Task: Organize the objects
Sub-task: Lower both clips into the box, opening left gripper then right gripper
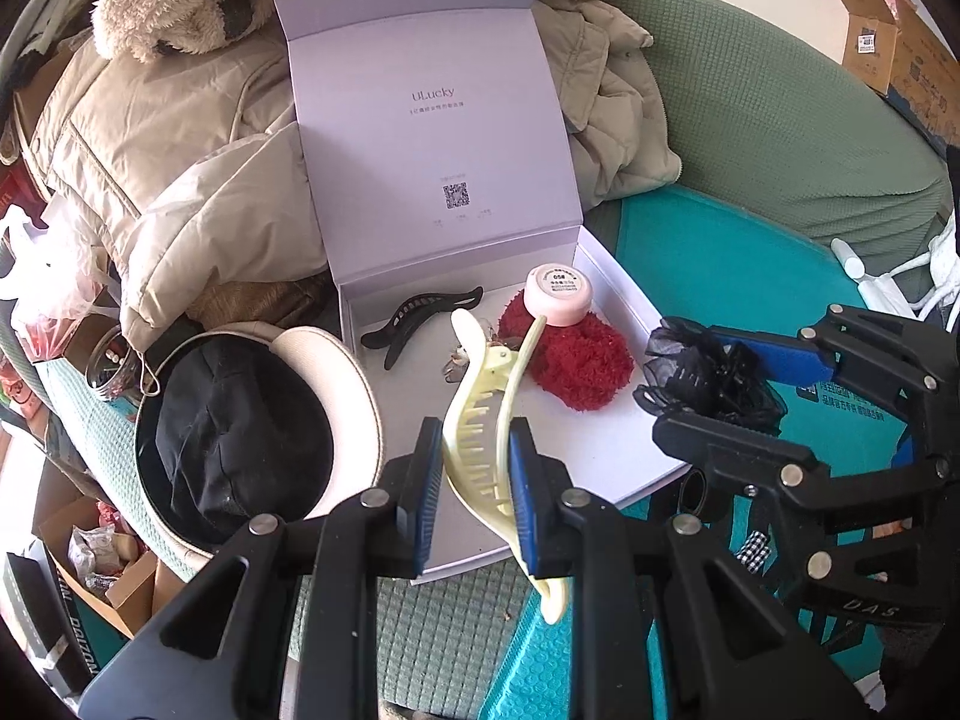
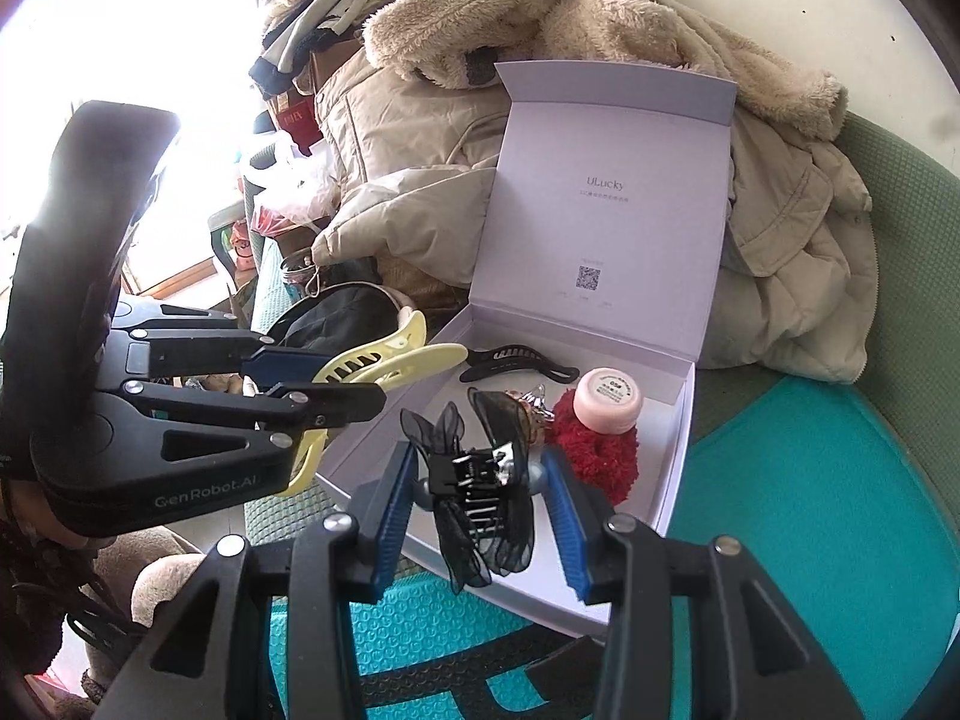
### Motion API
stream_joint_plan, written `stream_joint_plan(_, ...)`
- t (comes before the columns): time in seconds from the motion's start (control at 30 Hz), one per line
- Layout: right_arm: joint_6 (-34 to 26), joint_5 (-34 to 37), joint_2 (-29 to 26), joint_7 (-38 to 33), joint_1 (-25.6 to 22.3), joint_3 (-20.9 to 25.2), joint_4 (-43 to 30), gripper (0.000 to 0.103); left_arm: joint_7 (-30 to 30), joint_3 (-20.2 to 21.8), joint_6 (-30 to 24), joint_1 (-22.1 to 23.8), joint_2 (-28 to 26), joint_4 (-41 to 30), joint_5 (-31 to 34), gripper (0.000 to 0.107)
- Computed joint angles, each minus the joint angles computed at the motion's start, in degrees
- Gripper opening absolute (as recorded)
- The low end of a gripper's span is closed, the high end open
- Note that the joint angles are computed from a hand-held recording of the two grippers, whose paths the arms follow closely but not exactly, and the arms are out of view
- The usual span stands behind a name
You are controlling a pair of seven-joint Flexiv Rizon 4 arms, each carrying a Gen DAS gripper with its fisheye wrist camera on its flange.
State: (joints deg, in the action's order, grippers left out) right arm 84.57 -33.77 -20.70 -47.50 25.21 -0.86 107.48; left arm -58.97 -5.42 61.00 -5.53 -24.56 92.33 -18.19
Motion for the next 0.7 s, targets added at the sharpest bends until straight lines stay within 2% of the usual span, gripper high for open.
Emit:
stream_joint_plan(0.13,0.1,-0.4,-1.3,1.0,0.5,-1.6,-0.7,0.043,0.5,-0.4,0.0,-0.5,-2.5,-2.3,0.6,0.02)
stream_joint_plan(0.2,-0.1,-0.7,-1.9,2.4,0.8,-2.8,-1.2,0.043,-1.4,1.1,-0.1,-2.0,-4.1,-4.4,3.1,0.02)
stream_joint_plan(0.3,-0.7,2.5,-3.7,1.2,-1.7,-0.3,-3.1,0.043,-1.9,1.0,0.2,-2.5,-6.3,-6.9,4.5,0.02)
stream_joint_plan(0.43,-2.5,2.1,-5.3,1.9,-0.9,-2.4,-4.8,0.043,-3.9,2.6,1.4,-4.1,-9.7,-10.7,7.9,0.02)
stream_joint_plan(0.7,-4.3,1.8,-9.1,1.6,-1.1,-3.6,-9.2,0.043,-3.1,0.9,-1.6,-2.9,-16.5,-18.8,7.0,0.02)
